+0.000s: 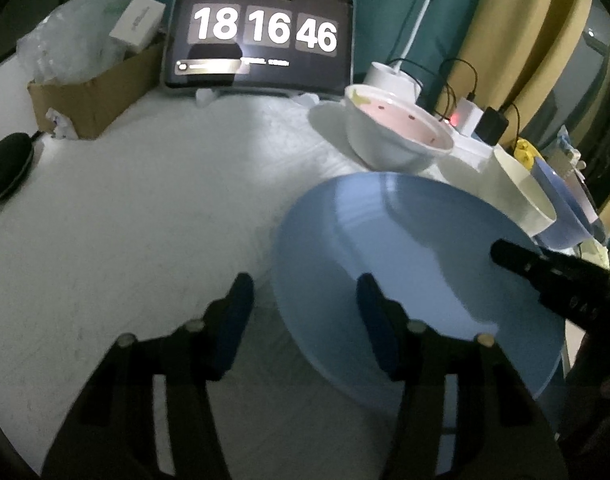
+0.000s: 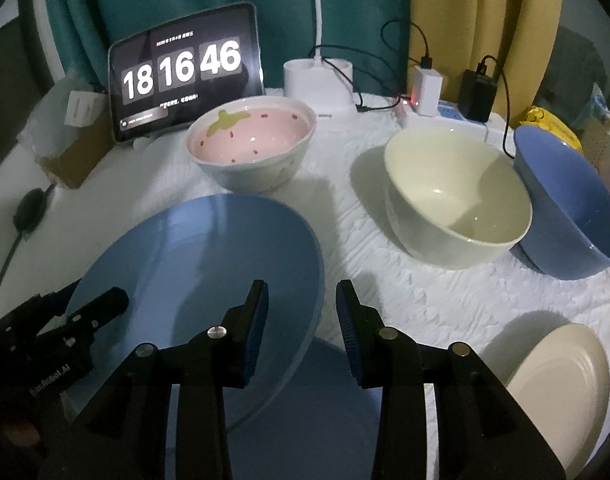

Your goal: Organize plates and bowls

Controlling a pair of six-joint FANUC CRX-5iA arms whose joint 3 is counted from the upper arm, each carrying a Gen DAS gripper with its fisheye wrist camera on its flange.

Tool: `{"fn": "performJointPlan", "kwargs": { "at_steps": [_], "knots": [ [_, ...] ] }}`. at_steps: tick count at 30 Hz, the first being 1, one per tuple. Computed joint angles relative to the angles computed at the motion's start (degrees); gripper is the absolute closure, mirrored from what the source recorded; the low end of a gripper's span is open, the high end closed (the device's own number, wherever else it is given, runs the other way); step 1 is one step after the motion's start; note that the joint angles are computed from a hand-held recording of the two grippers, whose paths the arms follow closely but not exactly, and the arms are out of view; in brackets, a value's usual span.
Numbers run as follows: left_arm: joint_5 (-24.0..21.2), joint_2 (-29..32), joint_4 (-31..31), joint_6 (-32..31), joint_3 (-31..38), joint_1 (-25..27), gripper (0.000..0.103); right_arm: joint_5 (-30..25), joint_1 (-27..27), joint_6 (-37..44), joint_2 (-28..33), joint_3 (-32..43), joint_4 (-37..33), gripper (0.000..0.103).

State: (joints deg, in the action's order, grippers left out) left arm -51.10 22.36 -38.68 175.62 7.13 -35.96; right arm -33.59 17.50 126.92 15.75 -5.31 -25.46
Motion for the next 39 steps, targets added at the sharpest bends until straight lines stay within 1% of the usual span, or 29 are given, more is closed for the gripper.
{"fn": "performJointPlan", "kwargs": {
  "at_steps": [1, 3, 5, 7, 10, 13, 16, 25, 39],
  "knots": [
    [0.1, 0.0, 0.1, 0.0, 0.0, 0.0, 0.052, -0.5, -0.2, 0.8, 0.1, 0.2, -0.7, 0.069],
    [1.1, -0.2, 0.2, -0.3, -0.4, 0.1, 0.06, -1.1, -0.3, 2.0, 0.0, 0.2, -1.4, 0.076],
    [0.4, 0.0, -0.2, -0.7, 0.1, -0.2, 0.061, -0.8, 0.2, 1.0, -0.4, -0.4, 0.0, 0.076],
    [0.9, -0.2, -0.2, -0.7, -0.2, -0.1, 0.061, -0.4, 0.3, 0.9, -0.8, -0.9, 0.2, 0.078],
    [1.0, -0.4, 0.1, -1.2, -0.4, -0.1, 0.065, -0.4, 0.1, 1.0, -1.0, -1.1, 0.2, 0.078],
    [2.0, -1.0, 0.6, -1.0, -1.1, -0.1, 0.065, -0.2, -0.1, 1.3, -1.6, -1.6, 0.0, 0.078],
    [1.9, -1.1, 0.5, -0.9, -1.1, -0.6, 0.065, 0.0, -0.4, 1.6, -2.2, -1.9, -0.3, 0.078],
    [-0.4, -1.2, -1.7, 0.3, 0.4, -2.9, 0.065, 0.4, -1.8, 3.6, -4.7, -3.2, -2.1, 0.078],
    [-4.9, 0.2, -4.4, 1.3, 4.5, -7.2, 0.065, -1.8, -6.4, 9.8, -8.1, -4.1, -8.2, 0.078]
  ]
}}
